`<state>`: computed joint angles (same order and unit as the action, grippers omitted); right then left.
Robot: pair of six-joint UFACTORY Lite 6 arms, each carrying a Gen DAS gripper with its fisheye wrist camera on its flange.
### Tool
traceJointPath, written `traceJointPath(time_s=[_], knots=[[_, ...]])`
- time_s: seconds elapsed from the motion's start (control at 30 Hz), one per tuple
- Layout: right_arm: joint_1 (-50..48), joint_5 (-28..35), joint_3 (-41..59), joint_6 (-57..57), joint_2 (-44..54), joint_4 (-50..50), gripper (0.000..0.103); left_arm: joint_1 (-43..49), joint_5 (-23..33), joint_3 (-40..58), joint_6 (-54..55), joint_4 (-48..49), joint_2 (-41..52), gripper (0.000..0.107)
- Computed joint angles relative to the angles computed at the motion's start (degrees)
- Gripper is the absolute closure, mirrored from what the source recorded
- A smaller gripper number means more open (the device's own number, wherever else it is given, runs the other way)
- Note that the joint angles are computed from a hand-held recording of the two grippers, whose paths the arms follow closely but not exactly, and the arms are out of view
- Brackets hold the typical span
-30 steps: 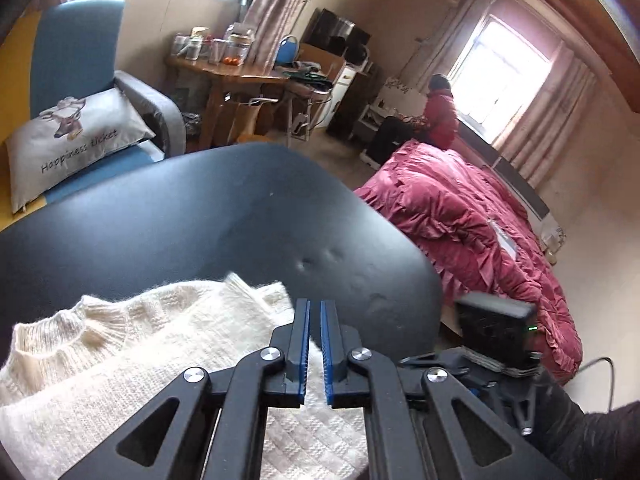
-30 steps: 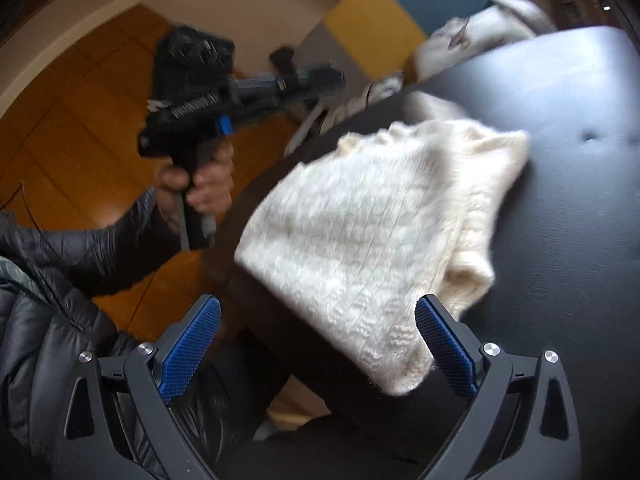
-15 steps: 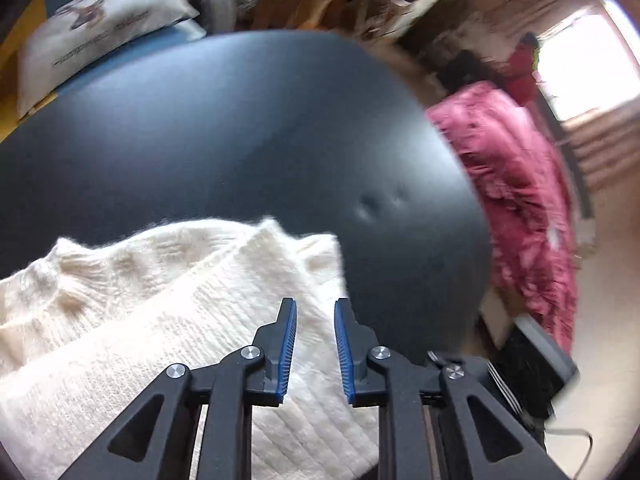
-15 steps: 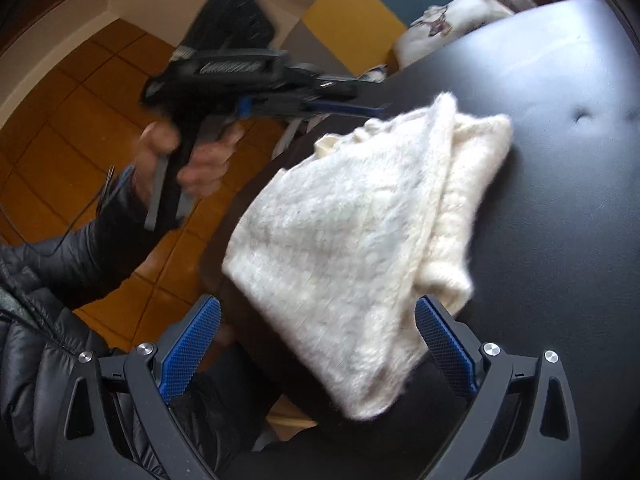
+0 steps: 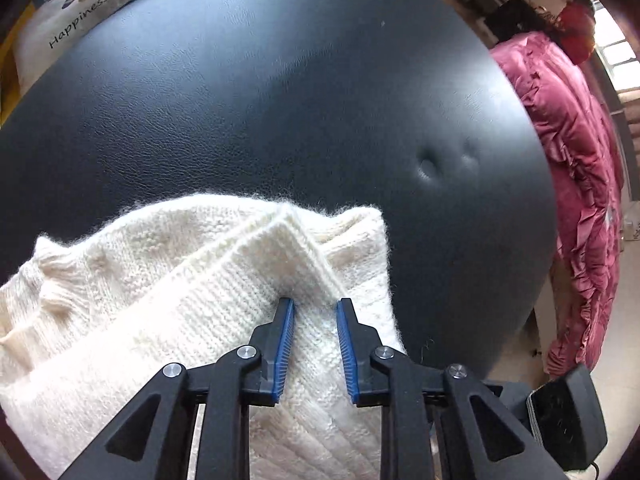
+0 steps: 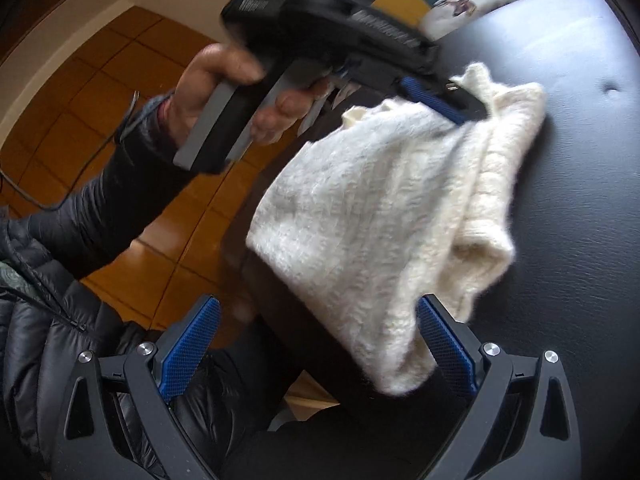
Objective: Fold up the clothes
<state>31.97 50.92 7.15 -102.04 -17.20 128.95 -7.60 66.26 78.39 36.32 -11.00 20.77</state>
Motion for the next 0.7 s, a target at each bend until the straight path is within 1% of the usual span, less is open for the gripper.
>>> traceJointPath(time_s=[0.03,0.13,0.17,0.27,0.3,0.4,0.5,0.63,0.67,0.7], knots=[[0.41,0.81,0.95,-0.35,1.21,-0.07,0.003,-0.47,0.21,0.18,-0.35,0.67,0.11,0.085],[1.83,0.63,2.31,-0.13,1.33,-1.8,0.003,-0.84,1.47,0.51,-0.47,1.29,-0.16,0.086],[2.55,-0.32,3.06,0.11,1.56,-2.05,0.003,-0.56,2.31,0.77,-0.53,0.97,-0.23,0.088],[3.75,-3.14,3.96,0.34,1.94,-0.86,0.003,1.03,6.89,2.47,0.49,-1.74,-0.22,0.086],[3.83,-4.17,3.69,0.13,1.42,0.45,0.003,0.92,6.88,2.34,0.58,-1.7,-0.68,0.086],[1.65,-0.94,2.39,-1.75,2.1,2.94,0.003,0.21,5.13,2.1,-2.24,-0.37,-0.69,0.083],[0.81,1.23,2.12,-2.52,2.67,2.98,0.003,-1.22,3.62,1.27,-5.57,1.81,-0.22,0.081],[4.49,-1.54,4.4,-3.0,1.69,2.23,0.003,-3.39,2.1,-0.59,-7.3,3.92,-1.9,0.08],[5.36,-2.26,4.99,-3.27,1.84,2.79,0.003,-3.61,1.4,-1.46,-6.99,4.24,-2.92,0.082],[6.22,-2.97,5.56,-3.59,2.03,3.48,0.003,-3.39,0.43,-2.77,-5.75,3.9,-4.44,0.087]])
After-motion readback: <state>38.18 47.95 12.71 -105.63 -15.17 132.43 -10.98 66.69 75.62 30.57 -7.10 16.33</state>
